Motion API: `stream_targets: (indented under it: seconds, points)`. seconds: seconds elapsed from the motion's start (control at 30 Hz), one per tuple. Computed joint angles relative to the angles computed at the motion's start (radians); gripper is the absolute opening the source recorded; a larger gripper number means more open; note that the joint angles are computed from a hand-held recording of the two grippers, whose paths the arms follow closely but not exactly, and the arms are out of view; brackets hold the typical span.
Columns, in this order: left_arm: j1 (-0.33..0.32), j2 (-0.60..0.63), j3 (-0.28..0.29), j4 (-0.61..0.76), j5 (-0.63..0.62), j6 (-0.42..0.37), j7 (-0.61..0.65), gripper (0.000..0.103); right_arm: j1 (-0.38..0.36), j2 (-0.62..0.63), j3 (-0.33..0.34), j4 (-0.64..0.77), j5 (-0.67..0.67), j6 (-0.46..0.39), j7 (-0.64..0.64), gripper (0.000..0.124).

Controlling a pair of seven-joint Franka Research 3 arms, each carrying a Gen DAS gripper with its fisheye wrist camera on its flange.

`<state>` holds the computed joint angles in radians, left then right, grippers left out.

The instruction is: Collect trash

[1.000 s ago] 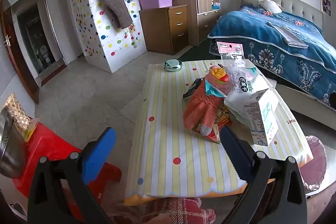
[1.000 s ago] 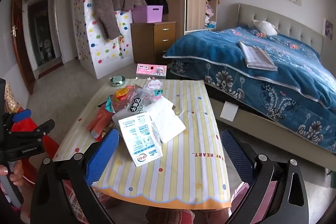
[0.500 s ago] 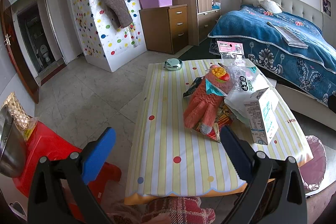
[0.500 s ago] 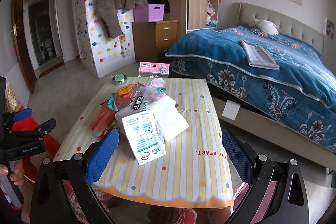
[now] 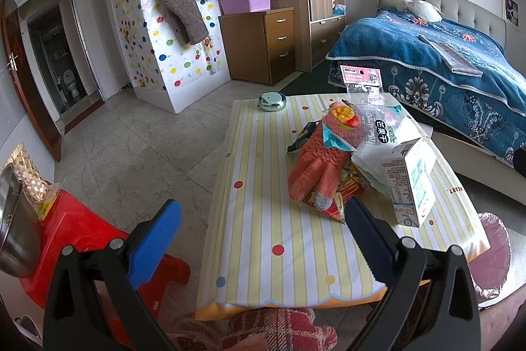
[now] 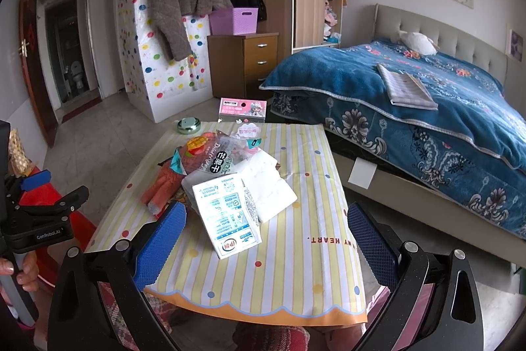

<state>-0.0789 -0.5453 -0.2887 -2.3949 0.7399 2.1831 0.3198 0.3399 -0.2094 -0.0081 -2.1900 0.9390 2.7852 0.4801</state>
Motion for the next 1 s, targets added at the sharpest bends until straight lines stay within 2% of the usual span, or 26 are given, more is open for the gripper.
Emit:
stream_targets:
  seconds: [0.33,0.4,0.6,0.7,0.73,0.77,0.87,0.93,1.0]
  points:
    - [-0.001,-0.002,0.000,-0.002,-0.001,-0.001,-0.001,0.096,0.003,-0.002,-0.003,-0.001,0.023,-0.005,-0.022,0.098]
    - [0.000,-0.002,-0.001,-0.002,0.000,-0.005,-0.002,0.096,0.026,-0.004,-0.028,0.006,0.138,-0.018,-0.109,0.098]
    - [0.007,-0.004,0.006,-0.027,0.001,-0.003,-0.019,0.096,0.012,0.034,-0.024,0.021,0.250,-0.124,-0.264,0.098]
    - [0.011,0.006,0.024,-0.042,-0.005,0.024,-0.016,0.096,0.001,0.067,0.011,0.028,0.223,-0.107,-0.278,0.098]
    - [0.012,0.011,0.029,-0.046,-0.009,0.035,-0.014,0.096,0.002,0.087,0.031,0.030,0.188,-0.077,-0.277,0.098]
    - [0.014,0.014,0.032,-0.051,-0.013,0.041,-0.012,0.096,-0.003,0.090,0.036,0.029,0.166,-0.092,-0.240,0.098]
    - [0.019,0.023,0.046,-0.064,-0.015,0.085,0.008,0.096,-0.002,0.148,0.056,0.051,0.137,-0.056,-0.251,0.096]
    - [0.030,0.035,0.041,-0.065,-0.010,0.090,0.007,0.096,-0.014,0.184,0.057,0.088,0.129,-0.118,-0.242,0.095]
    - [0.038,0.052,0.039,-0.059,-0.003,0.102,0.002,0.096,-0.020,0.215,0.070,0.110,0.131,-0.113,-0.243,0.095]
